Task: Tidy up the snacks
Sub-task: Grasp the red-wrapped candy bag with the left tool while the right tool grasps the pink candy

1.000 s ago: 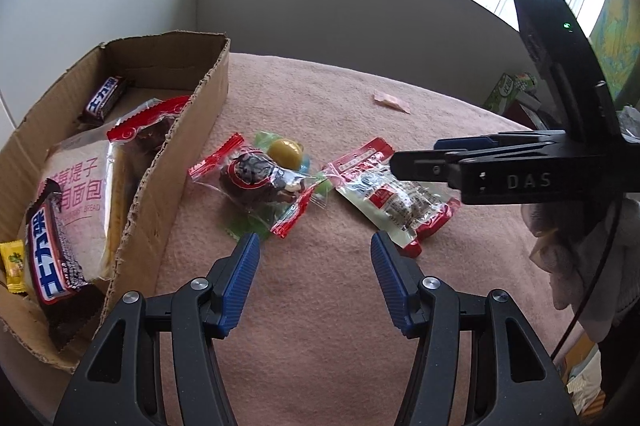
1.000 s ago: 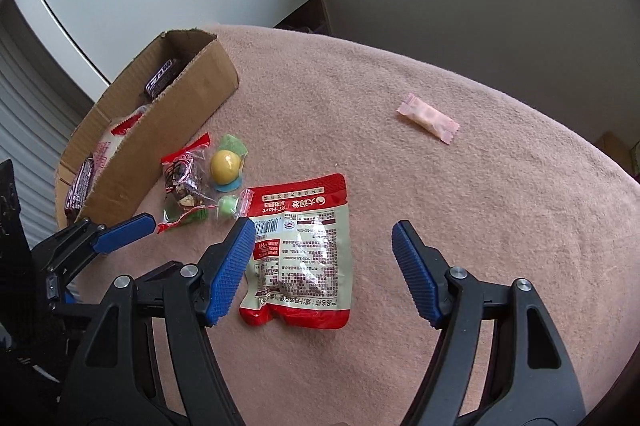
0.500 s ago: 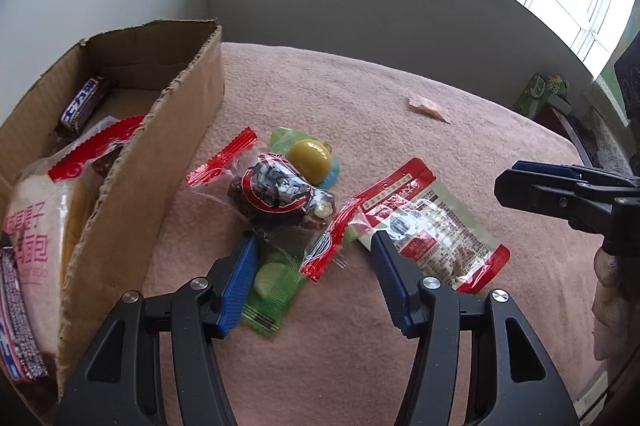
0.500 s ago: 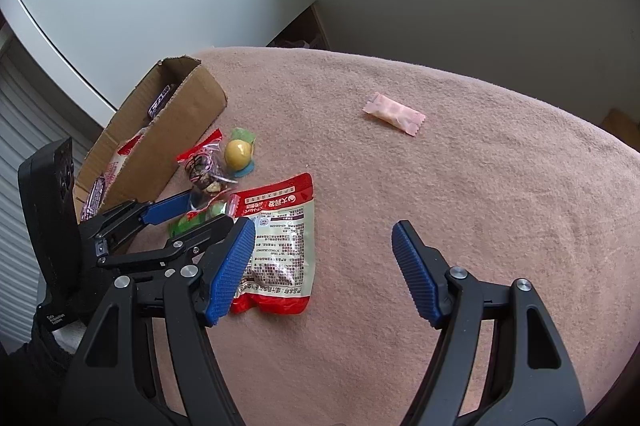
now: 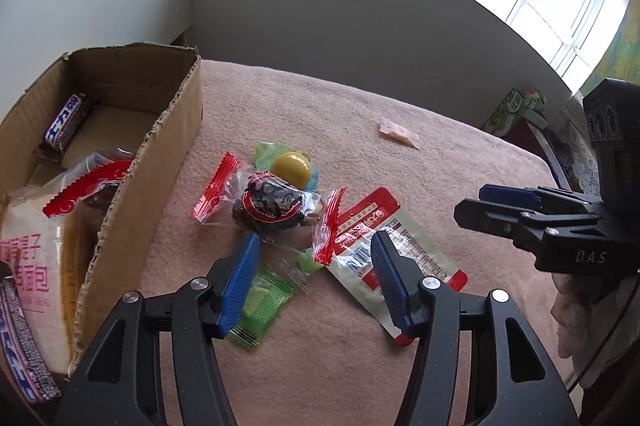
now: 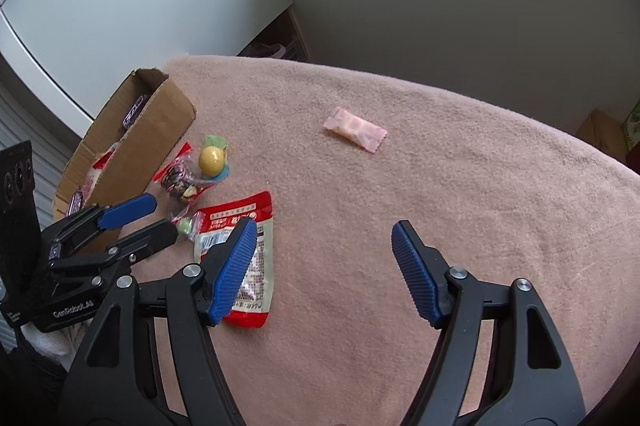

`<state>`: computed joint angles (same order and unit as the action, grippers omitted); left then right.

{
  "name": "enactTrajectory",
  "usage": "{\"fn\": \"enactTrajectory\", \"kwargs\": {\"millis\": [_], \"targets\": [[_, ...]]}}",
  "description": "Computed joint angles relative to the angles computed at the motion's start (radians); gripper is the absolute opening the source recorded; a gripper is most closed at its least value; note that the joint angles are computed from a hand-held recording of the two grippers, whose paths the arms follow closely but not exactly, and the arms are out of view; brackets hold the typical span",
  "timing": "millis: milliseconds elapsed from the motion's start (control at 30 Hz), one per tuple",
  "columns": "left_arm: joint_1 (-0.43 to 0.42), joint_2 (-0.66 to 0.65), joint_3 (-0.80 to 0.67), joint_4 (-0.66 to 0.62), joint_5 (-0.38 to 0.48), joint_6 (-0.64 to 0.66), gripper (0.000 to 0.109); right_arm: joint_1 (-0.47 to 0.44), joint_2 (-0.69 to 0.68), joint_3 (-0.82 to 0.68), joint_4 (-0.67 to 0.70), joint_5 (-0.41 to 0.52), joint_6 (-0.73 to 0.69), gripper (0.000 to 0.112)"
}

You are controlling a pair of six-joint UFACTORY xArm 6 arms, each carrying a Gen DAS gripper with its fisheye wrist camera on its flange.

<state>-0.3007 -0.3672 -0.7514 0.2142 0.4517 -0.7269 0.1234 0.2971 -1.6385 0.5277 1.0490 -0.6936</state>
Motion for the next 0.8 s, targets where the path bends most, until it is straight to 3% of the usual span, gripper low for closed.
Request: {"fn": "enactTrajectory", "kwargs": {"millis": [333,633,733,800], "targets": [[0.011,0.042,-0.041,-0.067,0.029,0.005,0.057,0.038,0.255,-0.352,-0.083,0.100,0.064,0.067],[0.030,0.156,-0.151,0.035,0.059,-0.096,0.057,0.060,0.534,-0.770,-0.109,0.278,0.100,0.067],[0.031,0.192,-0.185,0.085,0.092,-0.144,0.057,0.072,0.569,-0.819,-0.140,0.294,0.079,0.061],[0.031,0.207,-0.194,0.097,0.099,-0.160,0.057,0.078,0.537,-0.764,-0.153,0.262,0.044,0.060]]}}
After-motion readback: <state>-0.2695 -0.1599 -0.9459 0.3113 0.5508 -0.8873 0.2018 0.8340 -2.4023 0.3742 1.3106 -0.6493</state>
